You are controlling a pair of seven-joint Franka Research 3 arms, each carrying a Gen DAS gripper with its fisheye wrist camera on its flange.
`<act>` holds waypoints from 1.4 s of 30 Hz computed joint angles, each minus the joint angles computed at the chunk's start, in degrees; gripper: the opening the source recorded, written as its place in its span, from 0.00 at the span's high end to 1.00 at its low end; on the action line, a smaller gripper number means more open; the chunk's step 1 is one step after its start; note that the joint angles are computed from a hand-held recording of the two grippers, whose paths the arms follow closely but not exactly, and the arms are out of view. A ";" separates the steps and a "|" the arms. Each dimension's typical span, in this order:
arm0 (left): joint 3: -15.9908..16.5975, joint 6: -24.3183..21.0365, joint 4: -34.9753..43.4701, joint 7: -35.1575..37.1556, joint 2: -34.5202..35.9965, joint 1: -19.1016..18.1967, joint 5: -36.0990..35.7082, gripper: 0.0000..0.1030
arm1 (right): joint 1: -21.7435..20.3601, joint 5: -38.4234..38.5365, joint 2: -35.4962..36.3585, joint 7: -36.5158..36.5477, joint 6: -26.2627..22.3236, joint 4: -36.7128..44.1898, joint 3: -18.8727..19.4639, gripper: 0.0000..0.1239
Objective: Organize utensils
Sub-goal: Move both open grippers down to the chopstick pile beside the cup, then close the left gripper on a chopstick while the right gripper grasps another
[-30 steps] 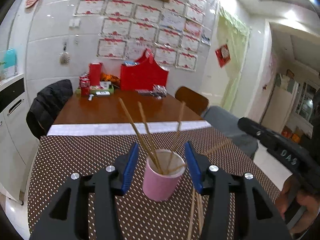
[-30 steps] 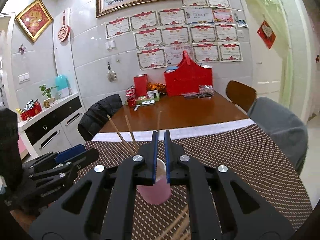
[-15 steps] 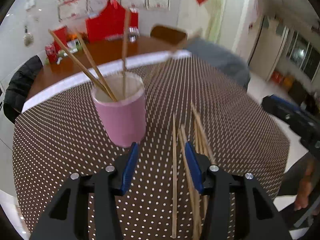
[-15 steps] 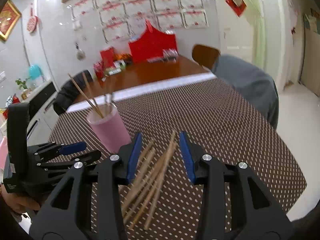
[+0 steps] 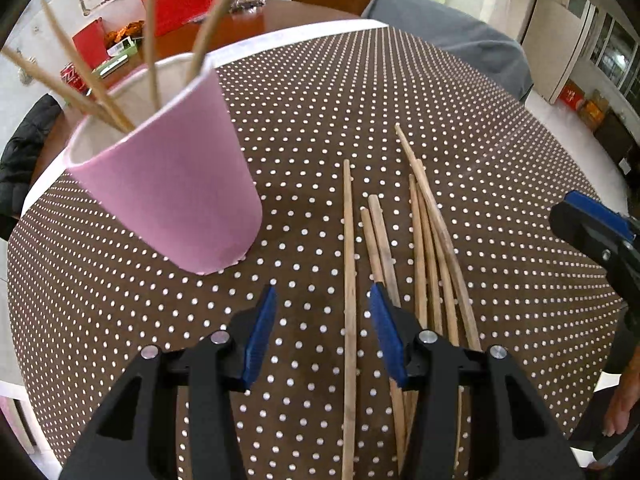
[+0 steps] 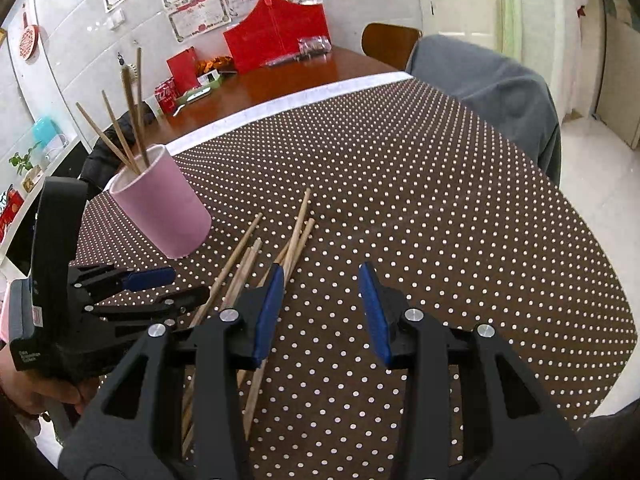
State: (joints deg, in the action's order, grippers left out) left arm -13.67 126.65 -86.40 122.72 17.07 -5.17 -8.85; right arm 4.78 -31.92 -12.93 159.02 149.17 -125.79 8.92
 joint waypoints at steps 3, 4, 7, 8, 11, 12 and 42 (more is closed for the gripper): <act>0.41 -0.65 2.92 -1.34 2.39 -1.24 3.22 0.53 | 0.19 1.44 0.40 -1.09 1.13 -0.41 -0.63 0.68; 0.43 -1.10 4.16 -1.97 3.35 -1.59 3.99 0.53 | 0.24 1.93 0.58 -1.52 1.44 -0.41 -0.80 0.68; 0.47 -1.43 5.32 -3.63 4.61 -2.19 5.76 0.54 | 0.54 3.98 1.56 -3.52 2.25 0.14 -1.38 0.68; 0.41 -1.43 5.27 -3.99 4.78 -2.23 6.01 0.59 | 0.72 4.90 2.06 -4.40 2.74 0.42 -1.67 0.68; -0.32 -2.50 5.84 -3.85 5.16 -1.57 4.37 0.83 | 1.51 8.29 3.72 -7.64 3.06 1.82 -2.51 0.68; -0.41 -2.31 5.47 -3.71 4.97 -1.52 4.29 0.93 | 1.82 9.48 4.29 -8.69 3.11 2.26 -2.79 0.68; -0.06 -6.52 9.69 -11.19 7.47 -2.73 4.43 0.86 | 5.51 36.01 20.01 -27.12 -19.20 23.63 -9.45 0.89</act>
State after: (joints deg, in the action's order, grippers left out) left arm -13.74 120.13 -76.71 111.53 24.53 -7.90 -4.43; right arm 10.29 4.09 7.09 131.90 129.98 -102.16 -0.53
